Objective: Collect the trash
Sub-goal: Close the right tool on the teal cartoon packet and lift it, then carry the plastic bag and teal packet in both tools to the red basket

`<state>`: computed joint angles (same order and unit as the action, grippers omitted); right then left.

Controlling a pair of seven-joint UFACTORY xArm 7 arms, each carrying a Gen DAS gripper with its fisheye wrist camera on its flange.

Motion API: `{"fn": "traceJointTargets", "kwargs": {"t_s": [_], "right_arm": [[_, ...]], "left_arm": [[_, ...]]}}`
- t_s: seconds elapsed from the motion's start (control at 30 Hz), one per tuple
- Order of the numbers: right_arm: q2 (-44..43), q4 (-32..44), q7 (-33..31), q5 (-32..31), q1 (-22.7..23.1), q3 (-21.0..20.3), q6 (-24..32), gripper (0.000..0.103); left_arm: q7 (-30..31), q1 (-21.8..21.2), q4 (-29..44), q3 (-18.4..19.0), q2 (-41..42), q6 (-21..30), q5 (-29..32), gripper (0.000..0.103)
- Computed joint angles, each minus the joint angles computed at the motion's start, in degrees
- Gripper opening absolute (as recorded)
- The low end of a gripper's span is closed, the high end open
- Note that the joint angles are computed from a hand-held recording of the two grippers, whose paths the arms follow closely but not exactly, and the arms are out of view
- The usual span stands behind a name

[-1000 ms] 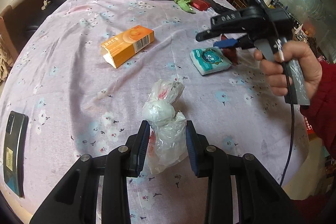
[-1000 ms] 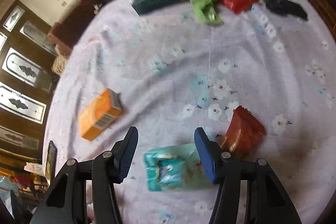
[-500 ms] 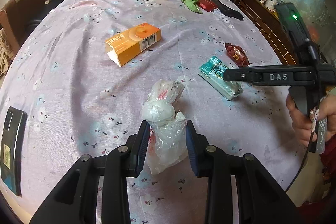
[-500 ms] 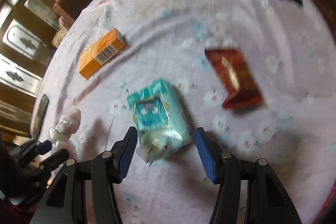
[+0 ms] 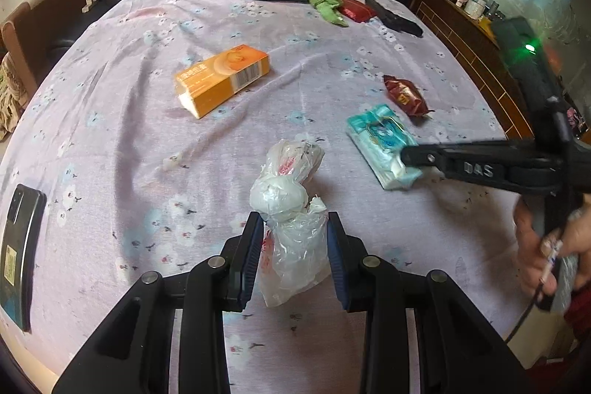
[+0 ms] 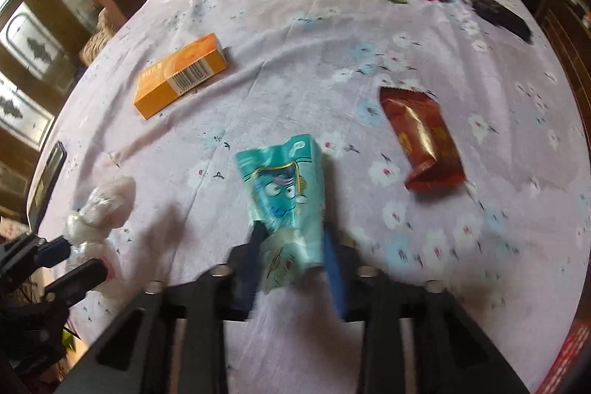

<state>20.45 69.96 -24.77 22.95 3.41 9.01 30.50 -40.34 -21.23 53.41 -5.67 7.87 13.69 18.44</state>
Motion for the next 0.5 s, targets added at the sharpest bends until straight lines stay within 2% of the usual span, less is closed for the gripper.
{"fn": "traceJointTargets", "kwargs": {"t_s": [0.17, 0.3, 0.5], "right_arm": [[-7.08, -7.8, -3.48, 8.66, -2.9, 0.68, 0.19, 0.009], [-10.92, -12.08, -6.65, 13.44, -2.73, -0.78, 0.17, 0.009], [-16.69, -17.81, -8.9, 17.7, -1.84, -3.76, -1.01, 0.009]], "left_arm": [[-0.84, -1.27, 1.66, -0.14, 0.99, 0.13, 1.17, 0.032], [-0.85, -2.19, 2.77, -0.29, 1.36, 0.82, 1.38, 0.032], [-3.21, -4.34, 4.66, -0.12, 1.73, 1.44, 4.83, 0.032]]}}
